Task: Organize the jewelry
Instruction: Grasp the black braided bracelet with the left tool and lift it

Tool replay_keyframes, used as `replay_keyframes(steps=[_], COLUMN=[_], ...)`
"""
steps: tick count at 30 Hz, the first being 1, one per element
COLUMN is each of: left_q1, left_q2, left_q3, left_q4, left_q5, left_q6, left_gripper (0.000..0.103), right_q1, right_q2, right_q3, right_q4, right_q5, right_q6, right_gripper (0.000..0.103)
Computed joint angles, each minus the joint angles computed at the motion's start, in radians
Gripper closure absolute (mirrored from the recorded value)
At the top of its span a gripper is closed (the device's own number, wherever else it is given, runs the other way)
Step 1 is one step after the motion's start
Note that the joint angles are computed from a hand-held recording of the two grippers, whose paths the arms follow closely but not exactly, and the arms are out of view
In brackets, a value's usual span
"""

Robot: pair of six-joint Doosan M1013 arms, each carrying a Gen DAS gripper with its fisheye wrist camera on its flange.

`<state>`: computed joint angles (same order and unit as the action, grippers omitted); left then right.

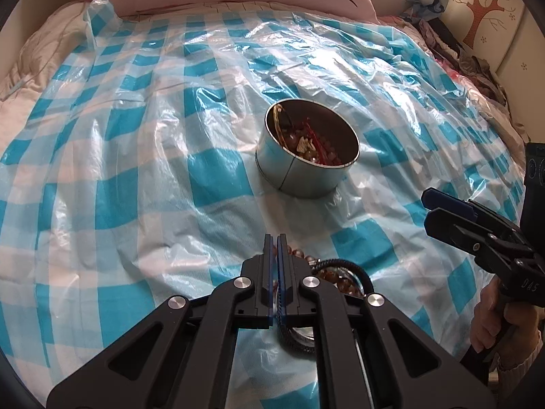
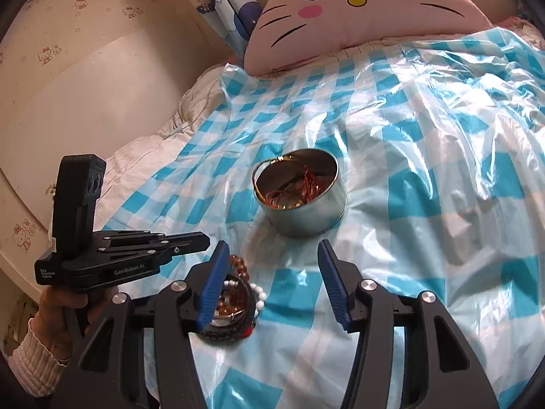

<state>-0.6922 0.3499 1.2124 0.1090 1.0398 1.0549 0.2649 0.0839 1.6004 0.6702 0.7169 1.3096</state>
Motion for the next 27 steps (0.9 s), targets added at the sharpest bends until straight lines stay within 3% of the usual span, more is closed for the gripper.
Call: replay_keyframes(steps=[9,15,19,23,27], left_q1=[-0.027,-0.034,-0.034,-0.048,-0.016], left_q2=[0.001,-0.002,0.016,0.017,-0.026], left_q3=[0.008,0.011,-0.002,-0.001,0.046], left_q4=[0.027,0.034,0.02,0.063,-0.023], left_q5=[0.02,0.015,0.032,0.037,-0.054], left_q6=[0.07,0.099,0.131,0.143,0.079], left_gripper=[0.099,0.075,0.075,0.091,0.095], right_q1=[-0.001,-0.008,-0.011,-0.011,-0.012], right_q2=[-0.014,-0.012,-0.014,-0.016,-0.025], right_q3=[0.039,0.04,0.043,0.044,0.049], right_q4=[0.035,0.052,0.067,0.065,0.079], right_q5=[-0.024,-0.017,-0.02,-0.022,-0.021], right_q6=[0.045,0.044,0.034,0.038,0.027], right_gripper=[0.046,0.045,0.045,0.043,0.043])
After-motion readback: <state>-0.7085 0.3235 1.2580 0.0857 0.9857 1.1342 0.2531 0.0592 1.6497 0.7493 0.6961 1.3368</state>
